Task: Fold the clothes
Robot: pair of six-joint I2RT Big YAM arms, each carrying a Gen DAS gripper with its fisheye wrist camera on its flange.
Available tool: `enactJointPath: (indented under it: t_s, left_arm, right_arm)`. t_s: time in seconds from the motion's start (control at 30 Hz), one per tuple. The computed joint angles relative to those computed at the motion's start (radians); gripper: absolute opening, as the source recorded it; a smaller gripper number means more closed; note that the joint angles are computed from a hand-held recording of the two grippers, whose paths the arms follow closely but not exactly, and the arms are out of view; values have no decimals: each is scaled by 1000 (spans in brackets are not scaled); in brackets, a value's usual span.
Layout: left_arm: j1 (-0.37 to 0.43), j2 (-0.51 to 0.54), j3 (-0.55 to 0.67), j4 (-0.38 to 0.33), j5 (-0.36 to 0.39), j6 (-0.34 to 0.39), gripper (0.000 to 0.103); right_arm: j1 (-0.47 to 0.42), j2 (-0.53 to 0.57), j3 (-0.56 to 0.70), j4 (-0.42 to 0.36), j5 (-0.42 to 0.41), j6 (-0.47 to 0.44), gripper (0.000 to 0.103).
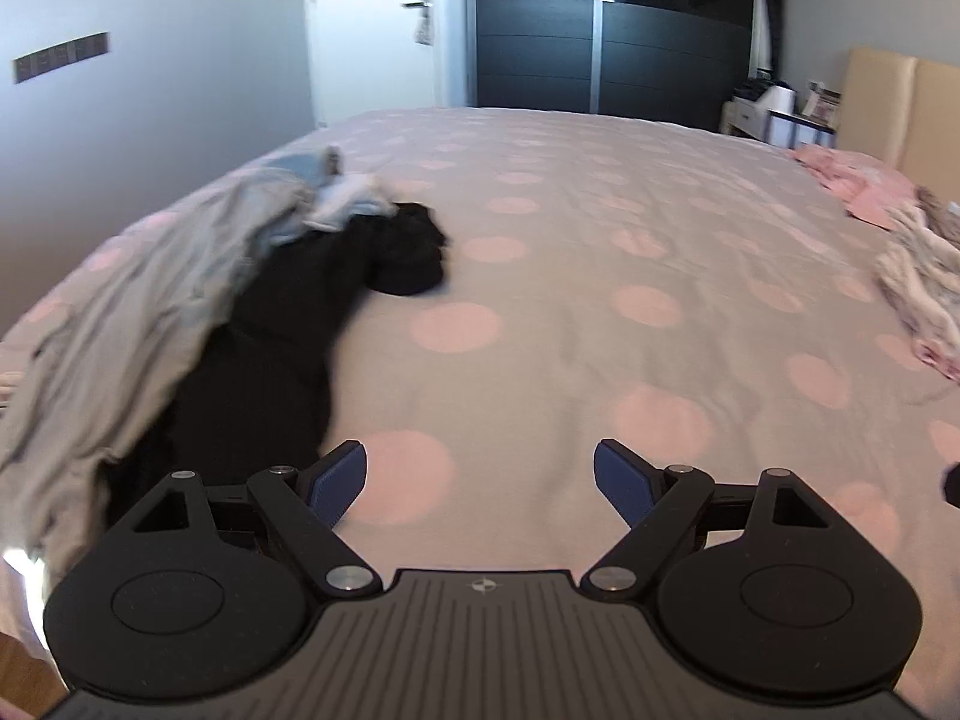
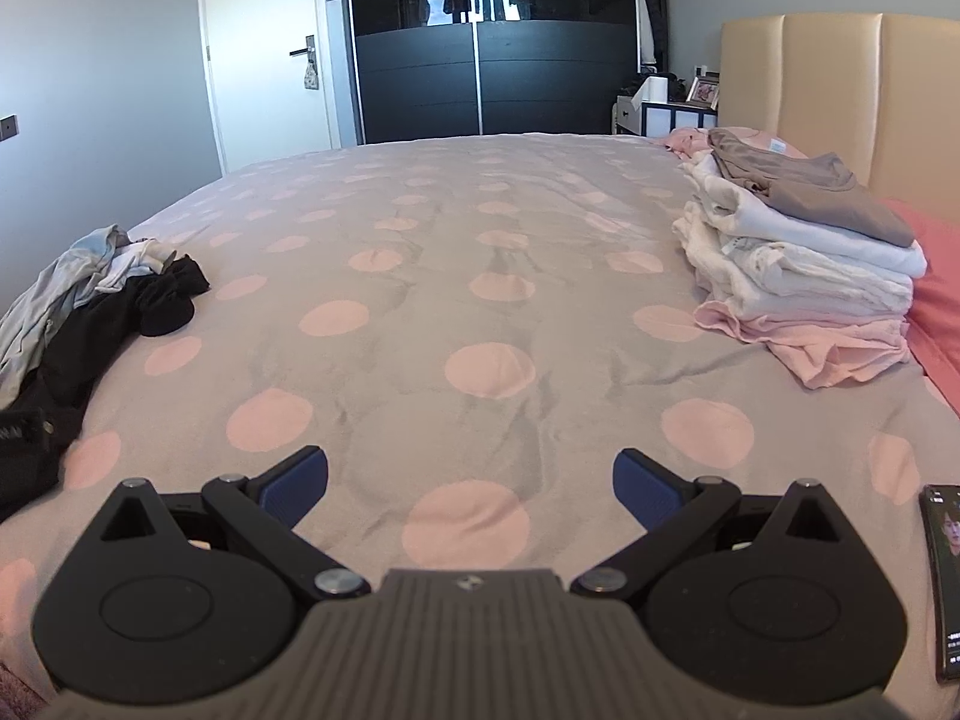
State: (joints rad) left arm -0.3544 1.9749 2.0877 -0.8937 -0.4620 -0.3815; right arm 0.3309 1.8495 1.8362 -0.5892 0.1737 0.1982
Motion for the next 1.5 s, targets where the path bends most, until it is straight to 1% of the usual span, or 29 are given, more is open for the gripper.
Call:
enactJointPath:
  t_s: [0.07,0.13,0.2,0.27,0.3,0.33,0.37,0.47,0.53,0.57,0.7,0.77,0.83,0.9,0.97,1.07,1.1,1.13,1.23,1.33,1.4,1.5]
  left_arm:
    - [26,-4,8,-23,-18,-25,73]
    - [59,1,26,-48,-35,-25,67]
    - [96,12,47,-62,-75,-16,66]
    - [136,32,74,-79,-121,-6,62]
    - [156,45,93,-94,-125,-5,58]
    - [178,59,112,-107,-109,-1,55]
    - [196,69,120,-105,-94,14,53]
    - [231,103,147,-90,-93,62,46]
    - [251,137,183,-106,-87,72,36]
    - [261,153,199,-115,-76,79,33]
    - [286,166,185,-84,-15,103,32]
    - [293,159,167,-67,2,88,30]
    - [296,138,133,-30,5,88,13]
    - [297,112,95,12,8,105,7]
    - [292,90,73,43,-2,122,6]
    - [276,41,22,119,-12,189,4]
    - [274,29,13,138,16,199,2]
    - [271,17,11,152,54,201,2]
    - [241,-7,8,186,101,271,2]
    - [210,-21,15,188,164,286,2]
    - [182,-27,19,192,216,335,2]
    - [127,-24,48,175,286,394,2]
  right_arm:
    - [5,19,27,-16,-8,-6,102]
    - [12,38,54,-34,-24,-8,102]
    - [21,59,81,-52,-43,-25,102]
    - [31,80,111,-72,-59,-49,102]
    - [36,91,125,-80,-65,-62,102]
    - [40,102,139,-88,-72,-74,102]
    - [45,113,154,-97,-78,-87,102]
    - [54,151,207,-133,-85,-105,102]
    - [57,174,241,-155,-87,-116,102]
    - [59,185,258,-166,-83,-122,102]
    - [59,223,310,-205,-69,-125,102]
    - [59,241,335,-225,-66,-120,102]
    - [60,256,355,-243,-69,-117,102]
    - [64,267,372,-256,-69,-127,102]
    - [67,272,379,-260,-73,-141,102]
    - [71,274,384,-256,-76,-152,102]
    - [72,275,385,-254,-76,-152,102]
    - [73,274,385,-251,-78,-153,102]
    - [74,260,366,-232,-81,-165,102]
    - [73,236,334,-206,-77,-162,102]
    - [70,220,314,-187,-80,-158,102]
    - [66,195,288,-162,-67,-156,102]
